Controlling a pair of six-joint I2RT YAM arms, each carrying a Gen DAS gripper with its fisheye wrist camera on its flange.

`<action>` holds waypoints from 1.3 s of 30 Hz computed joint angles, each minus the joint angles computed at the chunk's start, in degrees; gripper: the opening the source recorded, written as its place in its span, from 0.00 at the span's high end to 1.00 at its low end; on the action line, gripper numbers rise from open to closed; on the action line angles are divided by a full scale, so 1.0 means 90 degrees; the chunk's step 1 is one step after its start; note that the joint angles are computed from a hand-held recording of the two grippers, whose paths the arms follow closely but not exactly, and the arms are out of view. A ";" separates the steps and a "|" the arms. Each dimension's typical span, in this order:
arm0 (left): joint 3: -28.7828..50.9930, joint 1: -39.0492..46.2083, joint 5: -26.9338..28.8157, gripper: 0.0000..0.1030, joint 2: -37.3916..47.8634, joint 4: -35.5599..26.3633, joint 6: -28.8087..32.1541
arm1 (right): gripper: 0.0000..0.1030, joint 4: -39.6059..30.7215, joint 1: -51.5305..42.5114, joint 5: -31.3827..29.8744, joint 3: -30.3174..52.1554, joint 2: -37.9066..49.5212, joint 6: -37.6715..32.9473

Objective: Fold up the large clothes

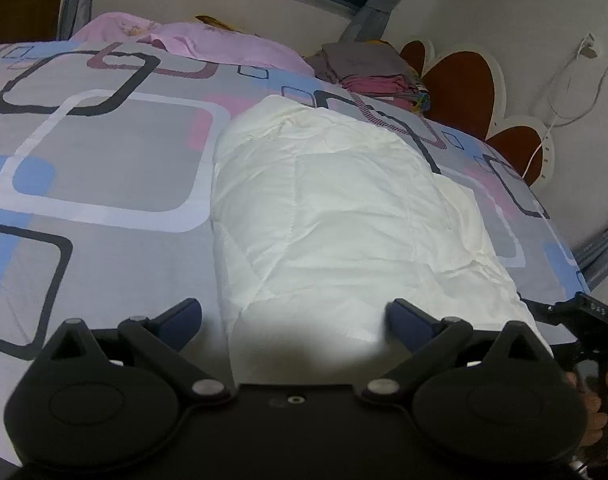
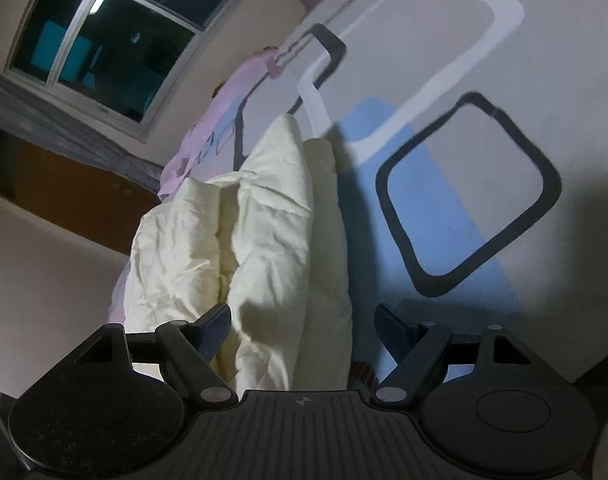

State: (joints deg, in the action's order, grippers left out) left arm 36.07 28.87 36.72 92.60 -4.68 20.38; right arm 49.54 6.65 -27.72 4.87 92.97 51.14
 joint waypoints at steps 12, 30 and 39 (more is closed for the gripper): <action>0.0452 -0.0277 0.0181 0.02 0.0665 -0.0161 -0.0519 | 0.24 0.2079 -0.0446 -0.1149 0.0403 0.2372 0.0591; 0.1918 0.0122 0.1081 0.01 0.2285 -0.1711 0.0085 | 0.24 0.0966 -0.0181 -0.1613 0.0918 0.2196 -0.0418; 0.2360 0.0734 0.1629 0.01 0.2951 -0.2616 0.0857 | 0.00 0.0923 -0.1625 -0.1892 -0.0193 0.1456 -0.0709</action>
